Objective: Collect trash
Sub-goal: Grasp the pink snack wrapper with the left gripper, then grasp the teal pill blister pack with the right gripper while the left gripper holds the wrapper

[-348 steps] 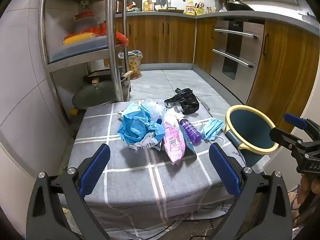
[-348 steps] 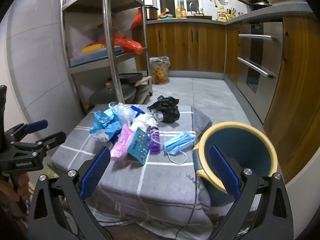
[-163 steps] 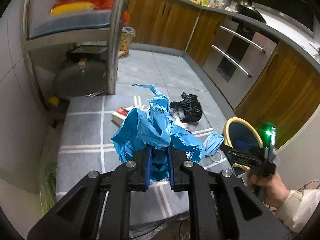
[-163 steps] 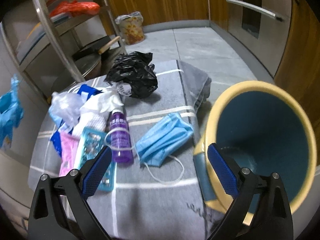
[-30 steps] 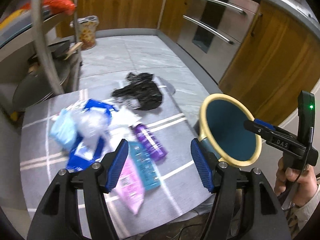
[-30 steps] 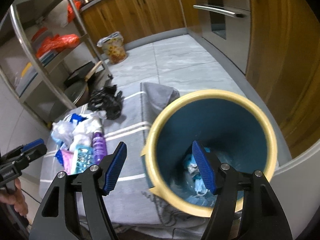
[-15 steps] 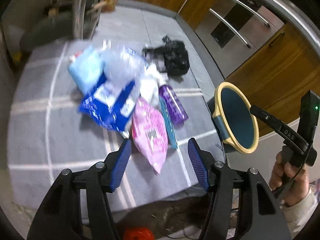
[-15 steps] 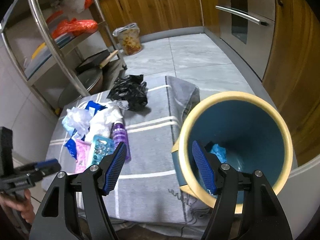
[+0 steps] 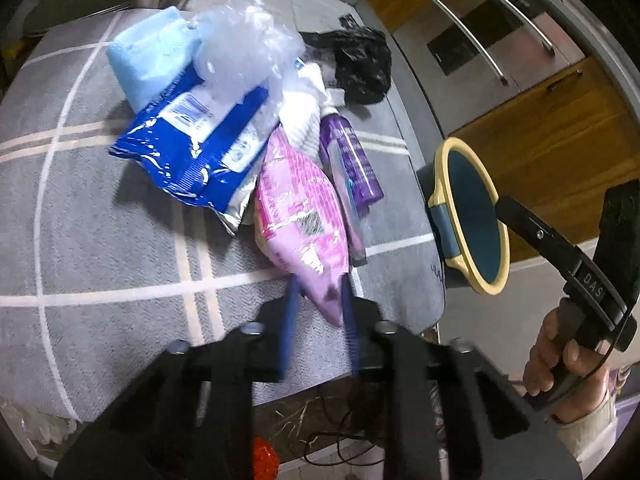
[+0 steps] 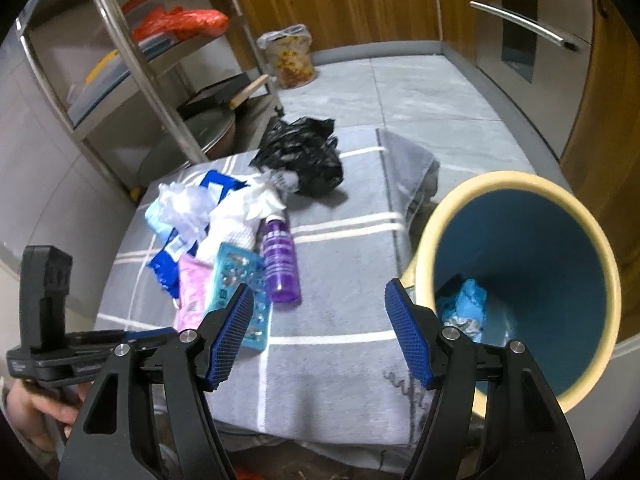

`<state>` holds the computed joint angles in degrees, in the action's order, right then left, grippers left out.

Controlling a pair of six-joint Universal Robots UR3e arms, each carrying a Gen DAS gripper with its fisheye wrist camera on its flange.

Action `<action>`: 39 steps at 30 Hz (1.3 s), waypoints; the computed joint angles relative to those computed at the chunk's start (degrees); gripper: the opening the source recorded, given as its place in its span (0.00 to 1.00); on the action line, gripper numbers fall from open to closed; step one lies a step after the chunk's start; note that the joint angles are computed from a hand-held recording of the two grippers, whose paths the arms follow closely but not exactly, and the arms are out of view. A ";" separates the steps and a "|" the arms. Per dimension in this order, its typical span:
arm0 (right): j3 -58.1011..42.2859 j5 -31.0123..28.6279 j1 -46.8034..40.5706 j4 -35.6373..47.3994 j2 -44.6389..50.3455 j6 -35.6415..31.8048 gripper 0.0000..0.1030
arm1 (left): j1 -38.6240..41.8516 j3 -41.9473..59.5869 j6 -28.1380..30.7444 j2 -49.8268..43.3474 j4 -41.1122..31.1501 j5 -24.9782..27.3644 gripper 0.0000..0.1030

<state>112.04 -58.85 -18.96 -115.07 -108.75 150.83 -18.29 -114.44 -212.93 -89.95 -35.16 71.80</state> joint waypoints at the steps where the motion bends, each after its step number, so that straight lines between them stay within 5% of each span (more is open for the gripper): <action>1: 0.05 0.16 0.21 0.16 0.02 -0.17 0.67 | -0.07 -0.08 0.40 -0.01 0.18 -0.04 0.10; 5: 0.06 0.04 2.08 -0.01 0.84 0.19 0.68 | -1.64 1.36 2.22 -0.12 -1.08 1.03 0.02; 17: 0.31 -1.58 11.32 -2.66 4.97 -0.82 0.68 | -5.80 4.81 5.39 3.48 -11.34 9.48 0.01; 28: 2.38 -11.57 23.58 -12.11 10.65 0.16 0.68 | -1.48 -2.46 5.02 16.09 -16.73 10.58 0.01; 37: 0.76 -20.12 31.90 -20.57 19.16 4.94 0.73 | -0.48 -4.36 5.88 16.48 -16.69 11.02 0.01; 39: 1.29 -20.98 32.47 -22.41 20.16 5.67 0.73 | 0.01 -4.61 6.23 15.41 -15.79 10.06 0.17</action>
